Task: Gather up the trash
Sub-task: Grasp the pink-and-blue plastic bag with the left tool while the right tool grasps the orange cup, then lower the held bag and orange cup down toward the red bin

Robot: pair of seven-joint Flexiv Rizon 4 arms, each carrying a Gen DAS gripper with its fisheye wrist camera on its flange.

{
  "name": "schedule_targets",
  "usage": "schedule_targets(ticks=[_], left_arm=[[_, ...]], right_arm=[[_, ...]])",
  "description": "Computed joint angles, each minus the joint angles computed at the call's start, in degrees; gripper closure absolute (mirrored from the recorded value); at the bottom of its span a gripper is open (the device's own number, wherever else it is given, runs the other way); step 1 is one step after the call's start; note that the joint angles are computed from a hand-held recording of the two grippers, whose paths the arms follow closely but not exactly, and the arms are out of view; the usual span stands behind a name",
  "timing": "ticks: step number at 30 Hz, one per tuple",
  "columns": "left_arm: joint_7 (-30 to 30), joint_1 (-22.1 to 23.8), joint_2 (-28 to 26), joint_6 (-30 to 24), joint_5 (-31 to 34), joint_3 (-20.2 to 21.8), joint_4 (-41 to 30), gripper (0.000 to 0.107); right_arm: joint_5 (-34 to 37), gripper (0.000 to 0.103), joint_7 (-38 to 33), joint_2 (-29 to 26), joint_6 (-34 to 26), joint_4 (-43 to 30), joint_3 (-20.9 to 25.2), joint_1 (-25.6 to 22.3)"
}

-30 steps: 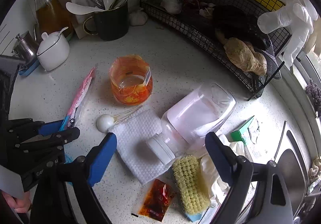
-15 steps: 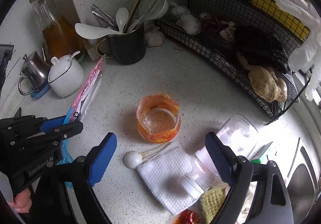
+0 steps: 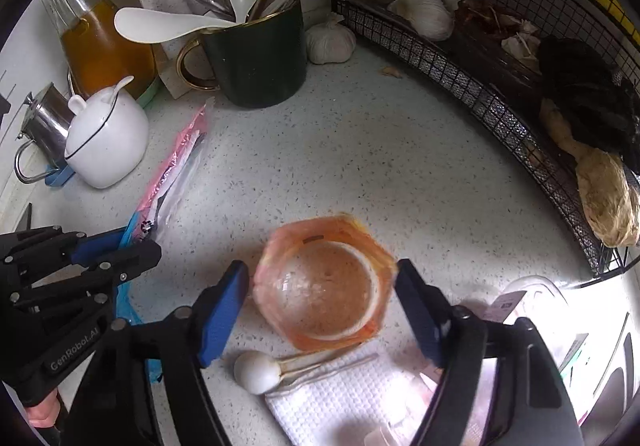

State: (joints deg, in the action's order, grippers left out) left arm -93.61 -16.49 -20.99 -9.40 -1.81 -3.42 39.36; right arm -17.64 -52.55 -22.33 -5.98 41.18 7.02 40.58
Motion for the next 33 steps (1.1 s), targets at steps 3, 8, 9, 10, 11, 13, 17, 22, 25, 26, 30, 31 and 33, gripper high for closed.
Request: schedule_targets(ticks=[3,8,9,10,11,13,17,22,25,26,30,31,33], left_arm=[[-0.48,-0.14,0.68,0.17,0.22,0.11,0.53,0.089],[-1.36,-0.25,3.78,0.53,0.59,0.19,1.93,0.089],[-1.68,-0.32,4.69,0.79,0.77,0.17,2.62,0.089],[-2.0,-0.42,5.66,1.04,1.0,0.13,3.32,0.089],[-2.44,-0.62,6.45,1.19,1.35,0.0,3.8,0.089],[-3.44,-0.78,8.39,1.46,1.51,-0.25,5.17,0.089],[-5.69,-1.47,11.36,1.63,2.78,-1.26,6.63,0.089],[-8.58,-3.06,15.62,0.2,5.46,-2.81,8.28,0.089],[-10.58,-3.63,17.86,-0.29,6.64,-3.79,10.09,0.089],[-11.48,-3.8,18.85,-0.61,6.81,-4.11,10.97,0.089],[-14.03,-3.73,23.17,-0.24,6.6,-5.3,15.92,0.089],[-14.47,-3.67,24.37,-0.32,6.6,-5.64,17.16,0.089],[-15.13,-3.42,26.16,-0.63,6.75,-6.66,18.77,0.089]], right_arm=[[1.27,0.045,-0.01,1.03,2.24,1.6,0.59,-0.7],[-0.32,0.046,0.7,3.5,3.64,3.16,1.27,0.35],[-0.8,0.046,0.75,4.05,3.7,3.4,1.44,0.69],[-1.22,0.046,0.77,4.65,3.89,3.77,1.64,0.96],[-1.6,0.046,0.83,5.28,3.94,4.15,1.87,1.23],[-2.04,0.046,1.31,7.39,4.45,6.07,2.64,1.57],[-2.12,0.046,1.86,10.97,6.69,10.0,4.43,1.16],[-1.47,0.046,2.26,15.45,8.26,14.33,6.87,0.34],[-0.69,0.046,2.25,17.34,8.66,16.02,8.26,0.0],[-0.23,0.046,2.26,18.08,8.84,16.87,8.73,-0.18],[0.69,0.046,2.04,21.3,8.57,20.02,10.68,-0.57],[0.5,0.046,2.31,22.04,8.37,20.83,11.23,-0.57],[0.39,0.046,3.23,23.14,7.7,21.71,12.27,-0.42]])
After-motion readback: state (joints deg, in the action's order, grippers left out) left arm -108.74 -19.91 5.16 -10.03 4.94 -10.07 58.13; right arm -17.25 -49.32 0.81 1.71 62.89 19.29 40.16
